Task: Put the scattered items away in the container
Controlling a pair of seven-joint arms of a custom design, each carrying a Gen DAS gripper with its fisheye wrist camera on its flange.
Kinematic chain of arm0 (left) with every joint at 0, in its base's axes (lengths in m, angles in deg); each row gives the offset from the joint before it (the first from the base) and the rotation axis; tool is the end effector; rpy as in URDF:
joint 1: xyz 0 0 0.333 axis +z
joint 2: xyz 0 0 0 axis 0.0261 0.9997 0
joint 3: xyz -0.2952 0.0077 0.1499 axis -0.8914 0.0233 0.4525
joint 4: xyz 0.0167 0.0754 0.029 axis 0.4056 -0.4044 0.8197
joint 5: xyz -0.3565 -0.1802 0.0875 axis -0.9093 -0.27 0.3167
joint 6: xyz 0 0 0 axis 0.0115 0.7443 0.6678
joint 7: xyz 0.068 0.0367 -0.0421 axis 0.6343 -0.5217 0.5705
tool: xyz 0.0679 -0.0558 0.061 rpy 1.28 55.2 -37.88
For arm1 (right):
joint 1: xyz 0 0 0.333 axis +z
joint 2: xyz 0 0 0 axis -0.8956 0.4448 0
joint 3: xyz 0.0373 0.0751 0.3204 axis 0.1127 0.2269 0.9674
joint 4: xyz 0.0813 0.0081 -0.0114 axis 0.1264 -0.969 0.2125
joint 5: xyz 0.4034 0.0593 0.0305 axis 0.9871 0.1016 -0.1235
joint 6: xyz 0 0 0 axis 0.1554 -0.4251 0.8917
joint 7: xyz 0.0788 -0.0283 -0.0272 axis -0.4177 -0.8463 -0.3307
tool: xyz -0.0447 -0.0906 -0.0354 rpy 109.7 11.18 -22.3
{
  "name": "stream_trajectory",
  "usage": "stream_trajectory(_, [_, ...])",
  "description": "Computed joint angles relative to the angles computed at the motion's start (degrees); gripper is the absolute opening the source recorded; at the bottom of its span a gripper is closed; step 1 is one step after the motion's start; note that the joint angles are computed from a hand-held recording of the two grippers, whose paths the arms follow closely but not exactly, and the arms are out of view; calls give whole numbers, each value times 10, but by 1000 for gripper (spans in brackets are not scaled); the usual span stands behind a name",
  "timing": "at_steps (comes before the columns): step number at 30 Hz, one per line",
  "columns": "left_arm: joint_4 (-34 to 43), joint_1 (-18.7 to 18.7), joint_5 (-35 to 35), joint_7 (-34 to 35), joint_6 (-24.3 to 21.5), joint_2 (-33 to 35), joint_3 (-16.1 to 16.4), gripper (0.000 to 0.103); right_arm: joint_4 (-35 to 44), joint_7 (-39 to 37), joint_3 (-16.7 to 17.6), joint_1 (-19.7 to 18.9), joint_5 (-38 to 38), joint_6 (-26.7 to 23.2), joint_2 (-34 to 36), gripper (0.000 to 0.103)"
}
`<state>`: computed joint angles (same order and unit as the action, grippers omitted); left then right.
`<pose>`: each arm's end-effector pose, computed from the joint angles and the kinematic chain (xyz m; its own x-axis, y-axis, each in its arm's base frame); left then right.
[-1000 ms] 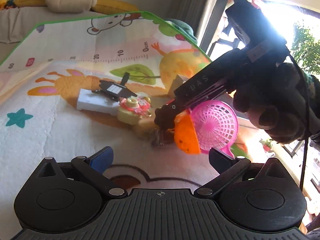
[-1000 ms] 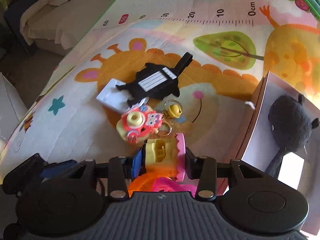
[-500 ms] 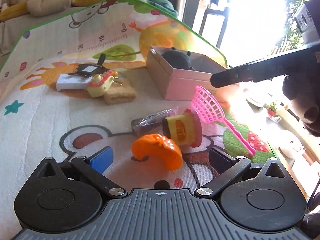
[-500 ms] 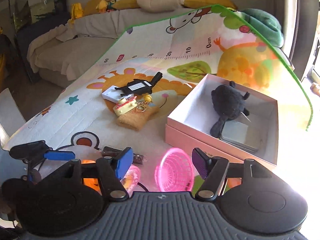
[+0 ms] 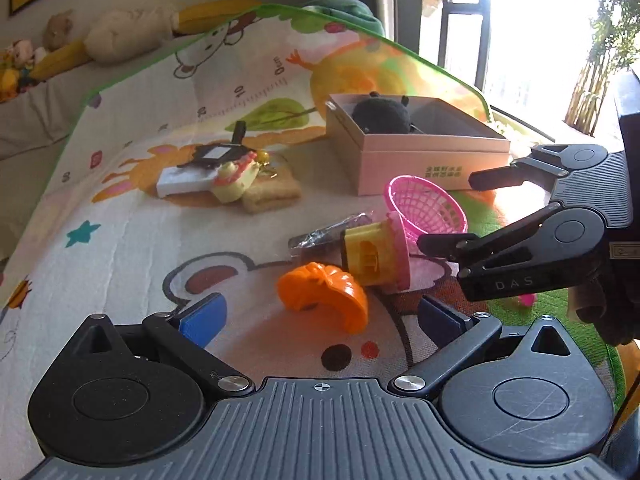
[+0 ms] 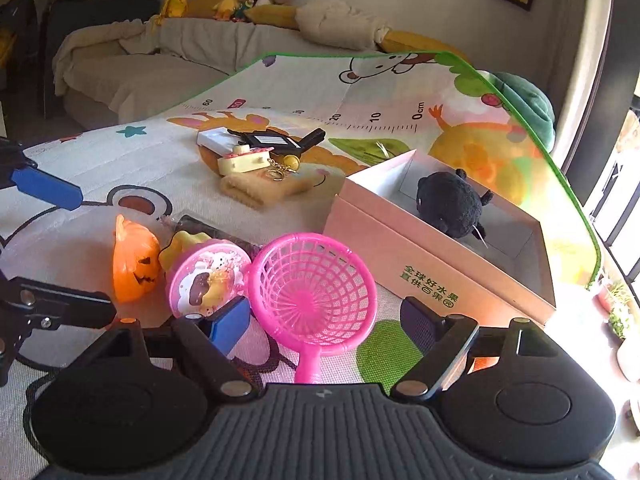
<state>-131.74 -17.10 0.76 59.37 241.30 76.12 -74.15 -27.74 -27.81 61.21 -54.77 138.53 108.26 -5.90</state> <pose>0.5489 -0.3268 0.4080 -0.1745 -0.9846 -0.0073 -0.6131 0.1144 -0.7817 0.6052 0.0662 0.4141 0.5461 -0.8055 0.2301 -0.3901 -0.4876 -0.7810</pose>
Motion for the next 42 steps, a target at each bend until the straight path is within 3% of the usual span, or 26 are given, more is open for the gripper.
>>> stream_trajectory(4, [-6, -2, -8, 5, -20, -5, -2, 103, 33, 38, 1, -2, 15, 26, 22, 83])
stream_trajectory(7, [-4, 0, -10, 0, -26, -3, -2, 103, 55, 139, -8, -18, 33, 43, 29, 83])
stream_trajectory(10, [2, 0, -3, -14, -25, 2, 1, 103, 77, 179, -17, -19, 72, 122, 49, 83])
stream_trajectory(13, [9, 0, 34, -51, 3, 6, 5, 103, 39, 296, -29, -19, -27, 140, 43, 90])
stream_trajectory(15, [17, 0, 68, -78, 29, 11, 7, 103, 7, 289, -18, -46, -12, 106, 21, 94])
stream_trajectory(18, [35, 0, 101, -96, 52, 25, 4, 103, -49, 210, -23, -71, 60, -13, -32, 103])
stream_trajectory(23, [52, -14, 54, -37, -10, 42, 1, 103, -112, 211, -45, -57, 27, -123, -77, 103])
stream_trajectory(28, [42, -22, 36, -8, -50, 36, 8, 103, -120, 252, -47, -40, -25, -142, -83, 103])
stream_trajectory(30, [40, -28, 44, -5, -92, 32, 10, 103, -117, 264, -46, -34, -13, -129, -81, 103])
stream_trajectory(35, [42, -33, 48, -11, -214, 28, 7, 103, -123, 279, -51, -32, -79, -137, -86, 103])
stream_trajectory(37, [30, -19, 46, -30, -201, 16, 6, 103, -113, 297, -59, -40, -128, -168, -85, 103])
stream_trajectory(38, [21, -7, 48, -43, -171, 7, 6, 103, -104, 283, -63, -45, -102, -170, -83, 103])
stream_trajectory(40, [4, 17, 56, -74, -92, -8, 6, 103, -83, 218, -64, -51, 7, -128, -76, 103])
stream_trajectory(42, [-1, 35, 77, -111, -10, -13, 7, 103, -40, 215, -70, -62, 36, -120, -48, 103])
